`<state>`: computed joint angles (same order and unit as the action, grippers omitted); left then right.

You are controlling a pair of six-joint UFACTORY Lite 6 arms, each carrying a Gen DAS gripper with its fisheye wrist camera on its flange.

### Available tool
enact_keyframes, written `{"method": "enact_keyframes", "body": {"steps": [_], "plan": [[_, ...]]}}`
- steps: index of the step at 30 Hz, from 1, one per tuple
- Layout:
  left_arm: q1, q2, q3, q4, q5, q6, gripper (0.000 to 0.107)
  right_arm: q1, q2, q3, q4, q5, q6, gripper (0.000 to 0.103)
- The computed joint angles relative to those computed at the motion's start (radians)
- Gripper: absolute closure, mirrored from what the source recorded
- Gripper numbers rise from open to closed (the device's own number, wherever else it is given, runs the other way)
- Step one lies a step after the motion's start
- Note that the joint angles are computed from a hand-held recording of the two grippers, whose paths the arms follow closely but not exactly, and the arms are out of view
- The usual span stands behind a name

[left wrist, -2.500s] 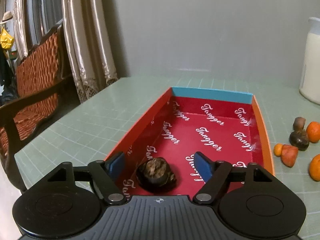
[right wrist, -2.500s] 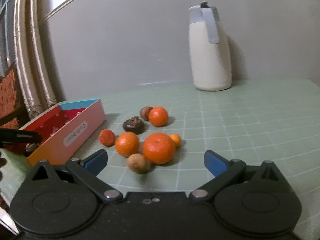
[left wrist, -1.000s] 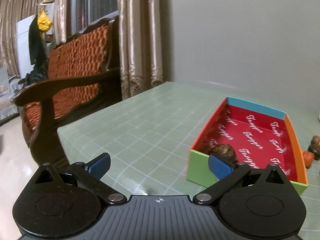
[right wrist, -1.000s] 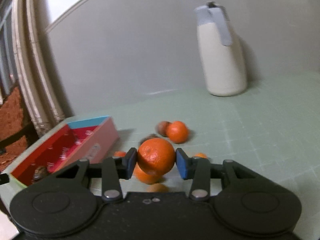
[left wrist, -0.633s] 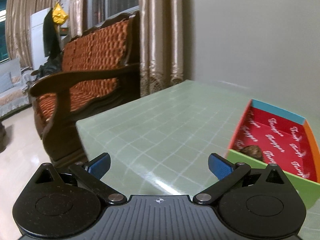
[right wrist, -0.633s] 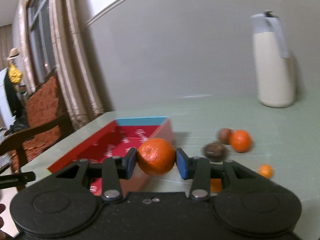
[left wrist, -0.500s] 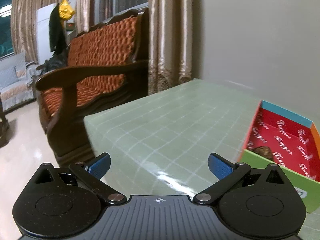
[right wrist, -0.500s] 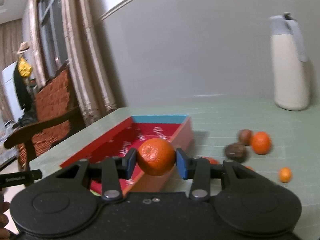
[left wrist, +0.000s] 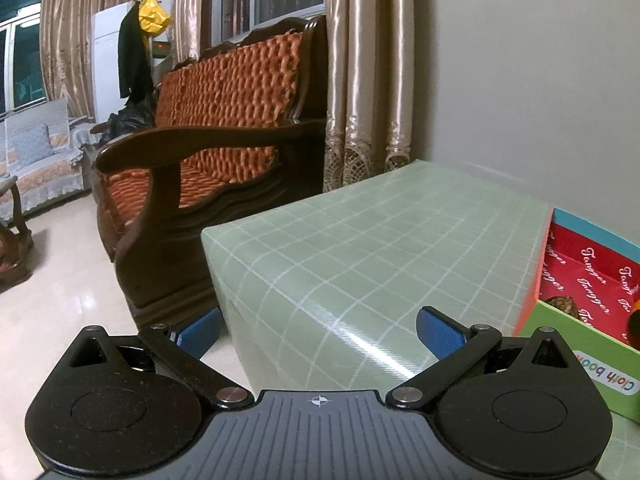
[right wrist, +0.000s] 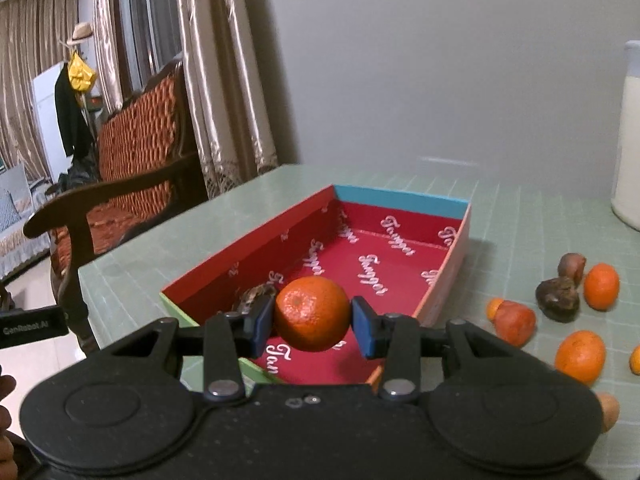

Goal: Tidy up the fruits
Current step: 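Carry the mandarin with the right tool into the box and release, then withdraw the right tool and bring the left tool back over the fruits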

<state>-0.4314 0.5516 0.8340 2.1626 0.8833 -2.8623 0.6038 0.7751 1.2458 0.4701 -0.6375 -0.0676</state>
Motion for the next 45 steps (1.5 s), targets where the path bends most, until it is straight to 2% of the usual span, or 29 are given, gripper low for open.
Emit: {"method": "enact_keyframes", "body": {"steps": [7,14,17,18,19,21,25,39,40,45], "plan": [[0.011,0.000,-0.007,0.012,-0.001,-0.013,0.004,0.012,0.045,0.082,0.085,0.074,-0.101,0.062],[-0.005,0.005,0.001,0.006,0.001,-0.005,0.004,0.020,0.053,0.094,0.097,0.081,-0.119,0.060],[-0.008,0.004,0.002,0.006,0.000,-0.004,0.004,0.016,0.040,0.073,0.048,0.066,-0.067,0.056],[-0.009,0.004,0.003,0.005,-0.001,-0.003,0.004,0.017,0.035,0.064,0.047,0.055,-0.066,0.049],[-0.011,0.005,0.005,0.002,-0.002,-0.001,0.004,0.018,0.027,0.048,0.041,0.033,-0.056,0.038],[-0.015,0.007,0.010,-0.004,-0.002,0.004,0.004,0.019,-0.001,-0.010,0.008,-0.036,-0.012,0.030],[-0.025,0.011,0.016,-0.010,-0.001,0.011,0.004,0.021,-0.054,-0.103,0.008,-0.135,0.014,0.022],[-0.133,0.042,0.074,-0.069,0.030,0.079,0.004,-0.030,-0.165,-0.388,0.191,-0.431,-0.017,0.006],[-0.147,0.048,0.086,-0.078,0.032,0.091,0.004,-0.039,-0.165,-0.402,0.212,-0.443,-0.015,0.000],[-0.229,0.082,0.142,-0.104,0.060,0.144,0.004,-0.083,-0.179,-0.497,0.274,-0.526,0.035,0.000]]}}
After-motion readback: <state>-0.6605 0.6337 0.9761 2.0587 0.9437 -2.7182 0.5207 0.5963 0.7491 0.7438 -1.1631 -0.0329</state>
